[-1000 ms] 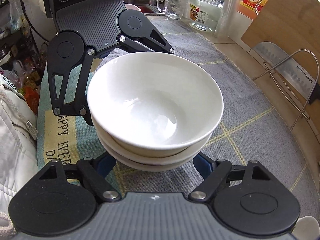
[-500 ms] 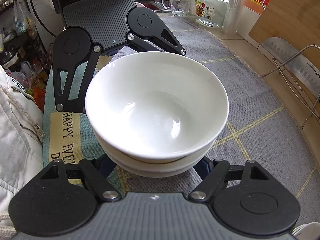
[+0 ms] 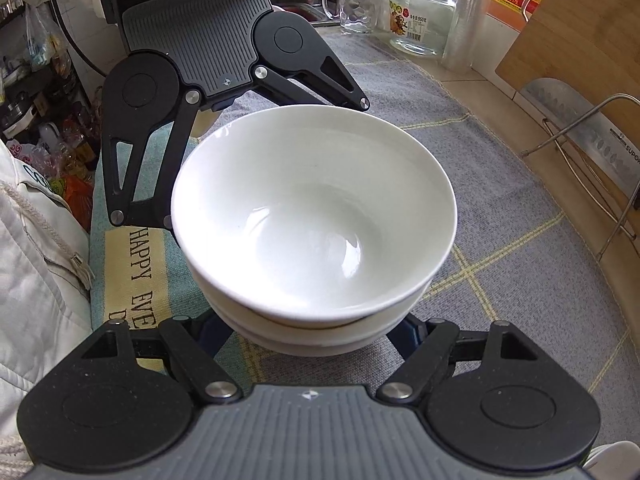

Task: Organize plates and bowls
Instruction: 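Lift the bowl stack with both grippers and carry it over the plate stack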

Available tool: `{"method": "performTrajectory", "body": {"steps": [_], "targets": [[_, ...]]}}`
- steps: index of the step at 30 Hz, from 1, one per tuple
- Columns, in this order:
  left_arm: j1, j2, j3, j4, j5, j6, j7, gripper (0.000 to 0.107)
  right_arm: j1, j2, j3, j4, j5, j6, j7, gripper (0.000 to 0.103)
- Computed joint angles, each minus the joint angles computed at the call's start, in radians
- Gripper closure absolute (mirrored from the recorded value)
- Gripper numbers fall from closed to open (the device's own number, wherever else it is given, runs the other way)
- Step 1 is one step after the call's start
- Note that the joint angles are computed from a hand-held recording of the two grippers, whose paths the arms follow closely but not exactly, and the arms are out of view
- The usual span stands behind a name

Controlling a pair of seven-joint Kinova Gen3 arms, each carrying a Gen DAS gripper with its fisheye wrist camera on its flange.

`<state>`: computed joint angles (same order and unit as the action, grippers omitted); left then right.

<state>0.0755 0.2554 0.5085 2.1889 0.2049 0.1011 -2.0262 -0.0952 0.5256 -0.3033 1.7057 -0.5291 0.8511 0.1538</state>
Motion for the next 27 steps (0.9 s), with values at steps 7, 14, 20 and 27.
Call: {"method": "performTrajectory", "body": {"steps": [7, 14, 20, 27], "targets": [[0.119, -0.015, -0.101, -0.027, -0.017, 0.022, 0.041, 0.023, 0.014, -0.019, 0.014, -0.018, 0.005, 0.054, -0.003, 0.019], [0.31, 0.013, -0.255, -0.091, -0.099, 0.023, 0.146, 0.023, 0.048, -0.047, 0.041, -0.042, 0.005, 0.106, 0.035, 0.019], [0.37, 0.062, -0.299, -0.187, -0.168, 0.051, 0.199, 0.023, 0.092, -0.056, 0.07, -0.076, 0.003, 0.151, 0.075, 0.019], [0.399, 0.147, -0.312, -0.337, -0.221, 0.098, 0.212, 0.023, 0.161, -0.041, 0.102, -0.149, 0.001, 0.223, 0.124, 0.019]]}}
